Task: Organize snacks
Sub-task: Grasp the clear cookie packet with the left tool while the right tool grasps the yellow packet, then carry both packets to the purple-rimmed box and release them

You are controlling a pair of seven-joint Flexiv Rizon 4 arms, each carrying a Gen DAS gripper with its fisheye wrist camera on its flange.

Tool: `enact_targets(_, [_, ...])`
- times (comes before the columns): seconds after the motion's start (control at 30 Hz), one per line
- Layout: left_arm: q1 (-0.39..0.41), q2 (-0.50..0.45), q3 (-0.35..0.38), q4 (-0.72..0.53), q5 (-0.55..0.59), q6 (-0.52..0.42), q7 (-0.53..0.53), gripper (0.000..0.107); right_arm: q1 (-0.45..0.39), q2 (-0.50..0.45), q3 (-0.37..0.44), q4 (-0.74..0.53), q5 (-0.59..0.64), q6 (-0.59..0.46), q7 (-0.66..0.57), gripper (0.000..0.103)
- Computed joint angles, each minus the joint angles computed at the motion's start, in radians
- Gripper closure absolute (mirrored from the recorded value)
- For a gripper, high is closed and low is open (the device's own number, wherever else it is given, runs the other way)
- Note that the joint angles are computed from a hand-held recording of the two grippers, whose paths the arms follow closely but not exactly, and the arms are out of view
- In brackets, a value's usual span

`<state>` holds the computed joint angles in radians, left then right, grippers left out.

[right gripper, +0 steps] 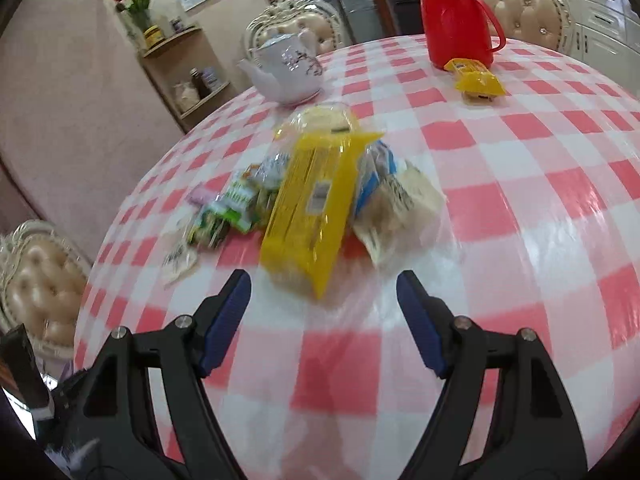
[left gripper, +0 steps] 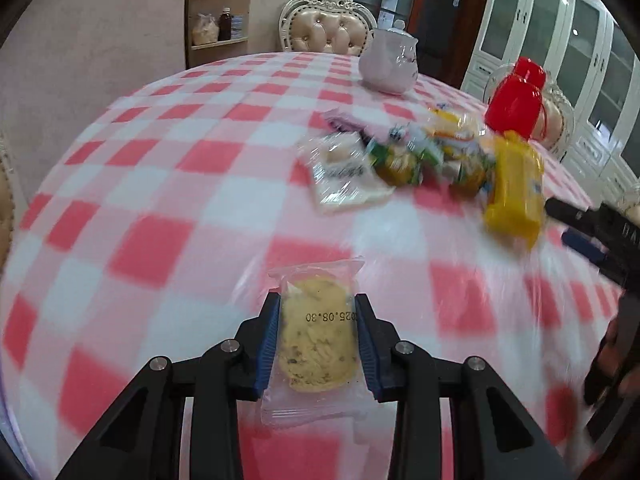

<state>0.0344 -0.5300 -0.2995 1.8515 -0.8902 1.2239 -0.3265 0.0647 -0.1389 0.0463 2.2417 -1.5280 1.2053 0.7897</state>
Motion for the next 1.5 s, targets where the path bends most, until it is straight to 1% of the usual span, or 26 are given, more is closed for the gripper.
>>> enact_targets(0.1, [-0.029,-0.035,-0.009,-0.046,0.007,0.007,-0.049,0.07,0.038,-0.033,0.008,-0.04,0.113,-0.093,-0.081,0.025])
enact_targets(0.2, [-0.02,-0.052,-0.056,-0.064,-0.032,0.034,-0.035,0.07,0.088,-0.076,0.008,-0.094,0.24,-0.197,-0.161,0.025])
enact_targets(0.23, [-0.02,-0.057,-0.055,-0.072,-0.031,0.028,-0.043,0.07,0.108,-0.094,0.009,-0.118,0.29,-0.241,-0.197,0.025])
enact_targets(0.27, [-0.021,-0.063,-0.044,-0.085,-0.017,0.0,-0.066,0.07,0.132,-0.121,0.01,-0.156,0.357,-0.302,-0.25,0.025])
enact_targets(0.3, [-0.009,-0.068,-0.046,-0.096,-0.019,-0.04,-0.076,0.07,0.15,-0.139,0.005,-0.18,0.391,-0.337,-0.279,0.025])
enact_targets(0.33, [0.004,-0.071,-0.054,-0.103,-0.035,-0.069,-0.076,0.07,0.173,-0.168,0.006,-0.223,0.459,-0.398,-0.343,0.025])
enact_targets(0.4, [0.002,-0.074,-0.047,-0.111,-0.05,-0.083,-0.082,0.07,0.215,-0.235,0.009,-0.33,0.616,-0.546,-0.51,0.025])
enact_targets(0.43, [0.0,-0.077,-0.039,-0.118,-0.045,-0.099,-0.086,0.07,0.226,-0.258,0.005,-0.364,0.658,-0.574,-0.57,0.025])
enact_targets(0.47, [-0.002,-0.077,-0.035,-0.119,-0.044,-0.107,-0.085,0.07,0.229,-0.261,-0.003,-0.366,0.67,-0.559,-0.592,0.029])
enact_targets(0.5, [-0.004,-0.076,-0.034,-0.119,-0.046,-0.112,-0.079,0.07,0.227,-0.248,-0.017,-0.339,0.648,-0.506,-0.572,0.034])
enact_targets(0.53, [-0.008,-0.074,-0.032,-0.117,-0.048,-0.11,-0.071,0.07,0.224,-0.229,-0.03,-0.303,0.617,-0.451,-0.537,0.051])
enact_targets(0.6, [-0.013,-0.073,-0.025,-0.117,-0.048,-0.117,-0.067,0.07,0.216,-0.19,-0.046,-0.234,0.551,-0.361,-0.48,0.053])
enact_targets(0.67, [-0.014,-0.075,-0.019,-0.122,-0.045,-0.13,-0.069,0.07,0.217,-0.131,-0.057,-0.161,0.431,-0.323,-0.387,0.053])
enact_targets(0.7, [-0.015,-0.076,-0.016,-0.124,-0.044,-0.136,-0.07,0.07,0.209,-0.113,-0.052,-0.142,0.398,-0.309,-0.359,0.053])
enact_targets(0.77, [-0.015,-0.073,-0.014,-0.123,-0.045,-0.136,-0.058,0.07,0.167,-0.058,-0.057,-0.083,0.228,-0.195,-0.202,0.053])
enact_targets(0.83, [-0.014,-0.067,-0.018,-0.113,-0.056,-0.129,-0.036,0.07,0.138,-0.028,-0.037,-0.062,0.14,-0.151,-0.116,0.053])
enact_targets(0.9, [-0.014,-0.061,-0.021,-0.105,-0.068,-0.124,-0.015,0.07,0.127,-0.008,-0.009,-0.049,0.088,-0.152,-0.079,0.053])
enact_targets(0.93, [-0.011,-0.056,-0.027,-0.097,-0.084,-0.118,0.003,0.07,0.12,-0.005,0.0,-0.047,0.065,-0.133,-0.063,0.053])
enact_targets(1.0, [-0.006,-0.047,-0.032,-0.088,-0.116,-0.119,0.028,0.07,0.098,-0.009,0.003,-0.049,-0.016,-0.072,0.01,0.053])
enact_targets(1.03, [-0.006,-0.045,-0.03,-0.087,-0.127,-0.122,0.033,0.07,0.095,-0.013,0.01,-0.052,-0.027,-0.059,0.024,0.053])
enact_targets(1.1, [-0.003,-0.036,-0.028,-0.083,-0.161,-0.131,0.046,0.07,0.1,-0.022,0.024,-0.056,-0.019,-0.061,0.015,0.053])
enact_targets(1.23, [-0.012,-0.021,-0.016,-0.071,-0.226,-0.119,0.086,0.07,0.091,-0.037,0.021,-0.065,-0.047,-0.017,0.03,0.053])
enact_targets(1.37, [-0.015,-0.005,0.007,-0.055,-0.262,-0.142,0.094,0.07,0.102,-0.048,0.03,-0.065,-0.022,-0.015,0.011,0.053])
enact_targets(1.43, [-0.016,0.009,0.008,-0.04,-0.312,-0.128,0.133,0.07,0.098,-0.045,0.026,-0.059,-0.04,-0.001,0.029,0.053])
enact_targets(1.5, [-0.017,0.032,0.009,-0.02,-0.392,-0.116,0.196,0.07,0.103,-0.042,0.032,-0.057,-0.045,-0.004,0.035,0.053])
